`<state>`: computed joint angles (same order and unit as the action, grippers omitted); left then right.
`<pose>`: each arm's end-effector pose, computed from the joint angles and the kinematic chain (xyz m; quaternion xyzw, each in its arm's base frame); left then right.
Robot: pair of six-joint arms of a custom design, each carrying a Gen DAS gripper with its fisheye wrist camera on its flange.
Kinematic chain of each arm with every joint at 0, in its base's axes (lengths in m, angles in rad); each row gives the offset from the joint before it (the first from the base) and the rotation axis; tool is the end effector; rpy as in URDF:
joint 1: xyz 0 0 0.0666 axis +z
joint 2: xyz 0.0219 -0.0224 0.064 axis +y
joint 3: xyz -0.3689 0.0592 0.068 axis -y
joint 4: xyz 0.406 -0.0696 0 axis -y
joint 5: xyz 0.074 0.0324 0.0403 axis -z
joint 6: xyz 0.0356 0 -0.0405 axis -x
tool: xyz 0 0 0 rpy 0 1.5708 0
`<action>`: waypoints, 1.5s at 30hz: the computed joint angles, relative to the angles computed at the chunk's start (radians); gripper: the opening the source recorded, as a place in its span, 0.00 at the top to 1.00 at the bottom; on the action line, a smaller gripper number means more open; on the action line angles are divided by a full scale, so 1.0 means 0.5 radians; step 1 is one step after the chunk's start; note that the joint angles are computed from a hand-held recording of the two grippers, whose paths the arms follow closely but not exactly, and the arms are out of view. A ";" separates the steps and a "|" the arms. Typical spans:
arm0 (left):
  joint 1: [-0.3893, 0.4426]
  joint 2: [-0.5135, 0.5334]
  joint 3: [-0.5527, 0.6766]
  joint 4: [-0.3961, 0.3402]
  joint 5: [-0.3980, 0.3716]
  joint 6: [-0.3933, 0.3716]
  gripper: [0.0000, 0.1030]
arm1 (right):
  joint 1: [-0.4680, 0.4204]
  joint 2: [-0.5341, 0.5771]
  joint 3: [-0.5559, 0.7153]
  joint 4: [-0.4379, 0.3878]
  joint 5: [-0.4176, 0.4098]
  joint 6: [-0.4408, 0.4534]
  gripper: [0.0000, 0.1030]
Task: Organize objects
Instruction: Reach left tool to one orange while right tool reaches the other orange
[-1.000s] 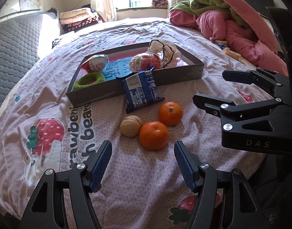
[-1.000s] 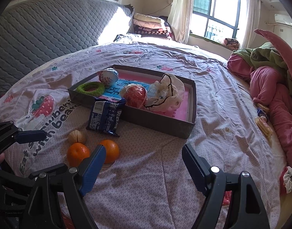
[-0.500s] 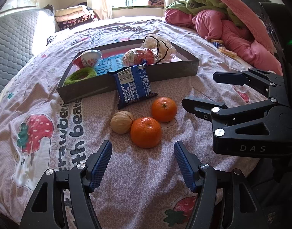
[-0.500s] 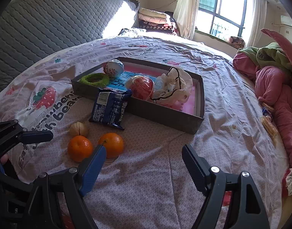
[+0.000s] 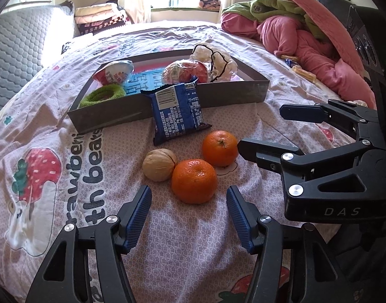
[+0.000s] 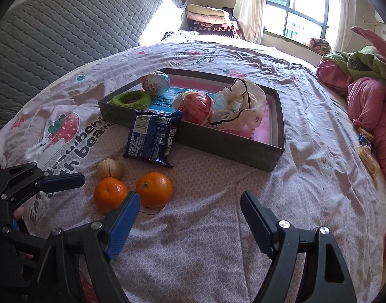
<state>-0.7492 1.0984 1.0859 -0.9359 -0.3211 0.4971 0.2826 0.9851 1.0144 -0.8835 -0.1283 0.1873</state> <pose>0.2880 -0.2531 0.3973 0.0696 0.9384 -0.0528 0.3343 0.3370 0.1022 0.4049 -0.2394 0.9037 0.0766 0.3467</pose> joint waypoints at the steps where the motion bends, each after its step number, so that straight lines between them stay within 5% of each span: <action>1: 0.003 0.001 -0.004 0.007 0.003 0.000 0.40 | 0.002 0.008 0.005 -0.001 -0.002 0.003 0.21; 25: 0.059 0.046 -0.032 0.118 0.059 0.001 0.47 | 0.058 0.218 0.105 -0.087 -0.045 -0.026 0.22; 34: 0.067 0.074 -0.018 0.133 0.071 0.014 0.48 | 0.092 0.264 0.123 -0.085 -0.091 -0.021 0.37; 41: 0.072 0.100 -0.001 0.151 0.084 0.019 0.53 | 0.071 0.280 0.131 -0.104 -0.249 -0.041 0.64; 45: 0.076 0.106 -0.002 0.163 0.085 0.012 0.57 | 0.082 0.274 0.132 -0.101 -0.235 -0.040 0.64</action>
<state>-0.7113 1.1516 1.0851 -0.8542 -0.2784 0.5033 0.3237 1.1223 1.0802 -0.9341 -0.2459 0.1673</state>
